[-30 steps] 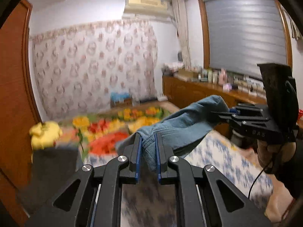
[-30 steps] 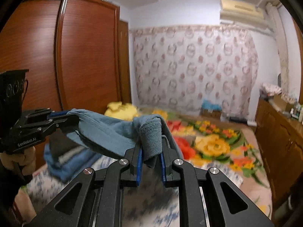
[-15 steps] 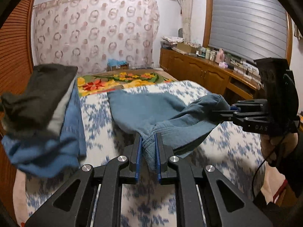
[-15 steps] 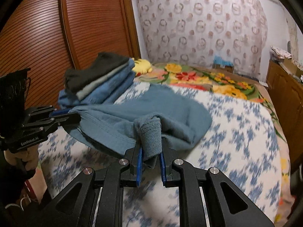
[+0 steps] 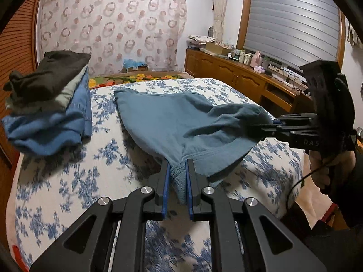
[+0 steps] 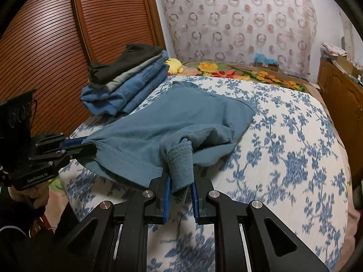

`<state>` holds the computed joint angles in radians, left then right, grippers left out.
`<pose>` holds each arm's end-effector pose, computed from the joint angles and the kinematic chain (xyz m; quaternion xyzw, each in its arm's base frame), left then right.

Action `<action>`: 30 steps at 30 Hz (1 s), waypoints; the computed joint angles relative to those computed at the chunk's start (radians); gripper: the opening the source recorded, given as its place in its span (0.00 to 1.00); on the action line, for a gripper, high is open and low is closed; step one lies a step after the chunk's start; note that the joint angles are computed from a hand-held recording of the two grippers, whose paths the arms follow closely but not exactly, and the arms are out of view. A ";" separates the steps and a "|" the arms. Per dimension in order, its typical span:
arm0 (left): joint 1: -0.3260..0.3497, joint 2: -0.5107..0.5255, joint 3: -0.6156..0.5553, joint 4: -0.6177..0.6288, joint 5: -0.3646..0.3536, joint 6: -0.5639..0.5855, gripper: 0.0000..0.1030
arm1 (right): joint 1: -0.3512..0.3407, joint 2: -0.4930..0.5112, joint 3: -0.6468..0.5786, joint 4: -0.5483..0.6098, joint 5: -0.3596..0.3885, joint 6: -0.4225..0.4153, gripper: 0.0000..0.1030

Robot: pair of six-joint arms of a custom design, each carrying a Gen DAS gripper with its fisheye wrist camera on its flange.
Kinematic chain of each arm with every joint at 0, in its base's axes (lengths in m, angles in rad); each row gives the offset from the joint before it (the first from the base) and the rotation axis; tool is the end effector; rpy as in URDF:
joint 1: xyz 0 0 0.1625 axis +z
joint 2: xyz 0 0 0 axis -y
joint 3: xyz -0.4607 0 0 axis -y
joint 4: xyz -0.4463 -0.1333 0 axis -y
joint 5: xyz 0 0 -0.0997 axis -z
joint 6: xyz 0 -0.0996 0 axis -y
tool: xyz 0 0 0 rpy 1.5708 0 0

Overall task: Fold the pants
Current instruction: 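Lower the held shorts back onto the bed with both tools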

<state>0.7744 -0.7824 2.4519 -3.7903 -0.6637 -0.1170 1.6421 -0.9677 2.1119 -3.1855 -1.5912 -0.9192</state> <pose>-0.1377 -0.4310 0.0430 0.1761 0.8553 -0.4050 0.2708 0.1723 -0.5692 0.0921 0.4600 -0.8567 0.2084 0.1049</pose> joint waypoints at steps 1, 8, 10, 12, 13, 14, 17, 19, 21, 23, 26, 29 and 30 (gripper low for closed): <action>-0.005 0.000 0.006 -0.002 -0.002 -0.009 0.13 | -0.004 -0.006 0.013 -0.004 0.000 -0.001 0.15; -0.018 0.002 0.016 0.009 0.000 -0.030 0.13 | -0.041 -0.020 0.068 -0.033 0.017 -0.009 0.15; -0.018 0.002 0.018 0.010 0.000 -0.029 0.13 | -0.045 -0.026 0.076 -0.036 0.019 -0.009 0.15; -0.022 0.001 0.018 0.015 0.005 -0.030 0.13 | -0.047 -0.028 0.080 -0.039 0.021 -0.011 0.15; -0.025 0.000 0.018 0.016 0.007 -0.029 0.13 | -0.047 -0.032 0.084 -0.041 0.024 -0.012 0.15; -0.030 -0.001 0.018 0.016 0.011 -0.029 0.13 | -0.047 -0.033 0.085 -0.043 0.026 -0.013 0.15; -0.045 -0.005 0.021 0.011 0.019 -0.024 0.13 | -0.046 -0.045 0.093 -0.050 0.037 -0.020 0.15; -0.056 -0.010 0.025 0.006 0.025 -0.020 0.13 | -0.046 -0.055 0.098 -0.053 0.045 -0.027 0.15; -0.070 -0.017 0.030 0.000 0.032 -0.015 0.13 | -0.046 -0.067 0.105 -0.053 0.054 -0.033 0.15; -0.080 -0.023 0.033 -0.004 0.037 -0.012 0.13 | -0.044 -0.081 0.113 -0.055 0.061 -0.039 0.15; -0.100 -0.032 0.039 -0.011 0.047 -0.007 0.13 | -0.045 -0.102 0.127 -0.057 0.075 -0.052 0.15; -0.118 -0.038 0.043 -0.011 0.054 -0.002 0.13 | -0.046 -0.128 0.140 -0.052 0.089 -0.060 0.15; -0.122 -0.042 0.044 -0.008 0.055 -0.002 0.13 | -0.047 -0.136 0.145 -0.053 0.094 -0.064 0.15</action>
<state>0.6523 -0.8246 2.4961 -3.7986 -0.6089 -0.1194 1.5946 -1.1036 2.2567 -3.2385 -1.4967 -0.9830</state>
